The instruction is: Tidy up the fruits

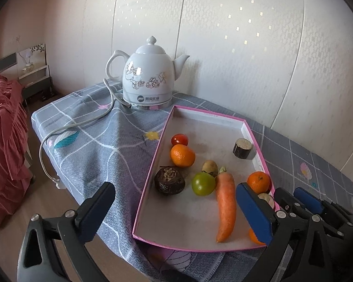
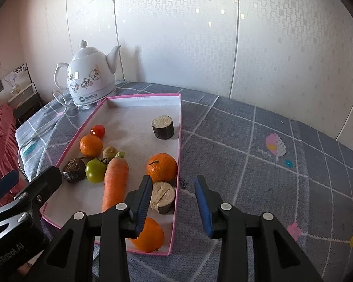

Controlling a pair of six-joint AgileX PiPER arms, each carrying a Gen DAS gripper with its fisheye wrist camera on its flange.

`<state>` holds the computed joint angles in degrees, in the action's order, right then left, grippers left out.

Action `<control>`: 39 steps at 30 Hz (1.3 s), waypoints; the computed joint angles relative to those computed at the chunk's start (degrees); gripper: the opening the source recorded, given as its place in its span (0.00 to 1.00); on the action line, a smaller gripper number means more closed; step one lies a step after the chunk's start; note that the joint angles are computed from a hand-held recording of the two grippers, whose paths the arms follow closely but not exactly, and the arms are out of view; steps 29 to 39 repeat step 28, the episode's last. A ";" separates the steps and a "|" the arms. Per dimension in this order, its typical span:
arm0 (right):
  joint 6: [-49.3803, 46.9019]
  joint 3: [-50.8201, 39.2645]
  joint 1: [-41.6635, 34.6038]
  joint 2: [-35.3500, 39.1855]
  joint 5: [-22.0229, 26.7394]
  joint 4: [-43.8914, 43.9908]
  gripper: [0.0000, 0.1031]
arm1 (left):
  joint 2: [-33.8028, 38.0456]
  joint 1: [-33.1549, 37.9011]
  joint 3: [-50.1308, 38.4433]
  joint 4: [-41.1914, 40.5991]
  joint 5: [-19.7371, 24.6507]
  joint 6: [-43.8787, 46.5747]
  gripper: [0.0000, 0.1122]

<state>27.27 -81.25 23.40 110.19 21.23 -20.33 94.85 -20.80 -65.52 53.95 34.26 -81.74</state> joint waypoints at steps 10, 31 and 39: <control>-0.29 0.24 -0.28 -0.11 -0.23 -0.06 0.37 | -0.32 0.47 0.23 0.40 -0.25 -0.30 0.91; -1.71 0.41 0.14 -0.13 -0.31 -0.02 0.37 | -0.67 -0.52 0.77 2.40 0.23 -2.27 0.91; -1.71 0.41 0.14 -0.13 -0.31 -0.02 0.37 | -0.67 -0.52 0.77 2.40 0.23 -2.27 0.91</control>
